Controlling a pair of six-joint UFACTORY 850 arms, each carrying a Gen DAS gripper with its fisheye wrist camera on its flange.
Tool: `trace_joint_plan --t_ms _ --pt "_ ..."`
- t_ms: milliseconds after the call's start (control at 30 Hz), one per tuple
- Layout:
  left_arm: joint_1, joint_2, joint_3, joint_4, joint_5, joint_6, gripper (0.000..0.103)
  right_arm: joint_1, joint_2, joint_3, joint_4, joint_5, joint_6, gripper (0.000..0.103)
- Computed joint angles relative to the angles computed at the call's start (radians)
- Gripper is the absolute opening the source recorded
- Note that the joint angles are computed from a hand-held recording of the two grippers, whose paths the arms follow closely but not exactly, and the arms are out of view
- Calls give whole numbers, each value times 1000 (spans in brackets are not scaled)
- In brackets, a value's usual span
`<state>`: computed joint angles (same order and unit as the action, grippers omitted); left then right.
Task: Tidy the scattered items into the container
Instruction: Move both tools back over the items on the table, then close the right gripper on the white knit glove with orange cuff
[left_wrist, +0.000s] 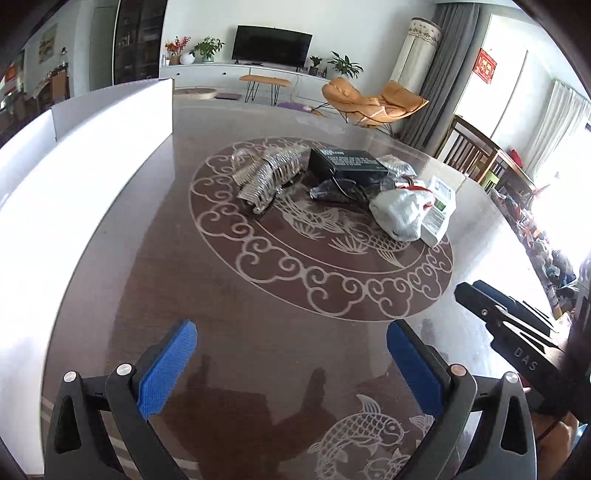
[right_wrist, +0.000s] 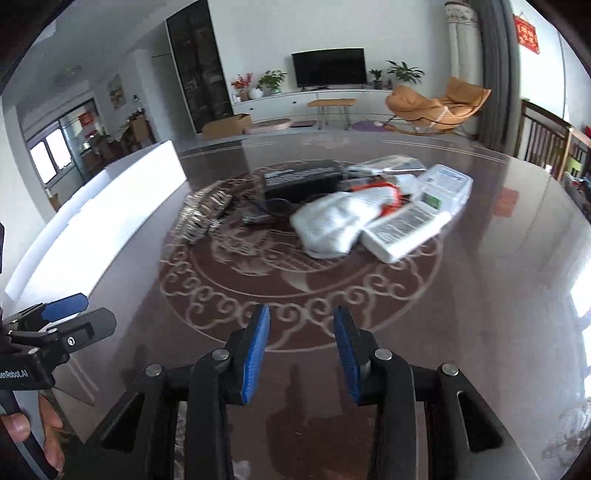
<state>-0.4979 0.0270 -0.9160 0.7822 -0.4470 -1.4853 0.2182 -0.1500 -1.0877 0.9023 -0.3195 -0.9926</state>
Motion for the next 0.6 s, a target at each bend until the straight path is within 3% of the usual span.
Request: trace_joint_plan --t_ms 133,600 --pt "-12 -80 -53 -12 -14 -8 103 -44 -12 1 -5 8 18 46" --pt "-13 -167 -132 -5 -85 40 103 -68 -68 -35 -123 15 196 47"
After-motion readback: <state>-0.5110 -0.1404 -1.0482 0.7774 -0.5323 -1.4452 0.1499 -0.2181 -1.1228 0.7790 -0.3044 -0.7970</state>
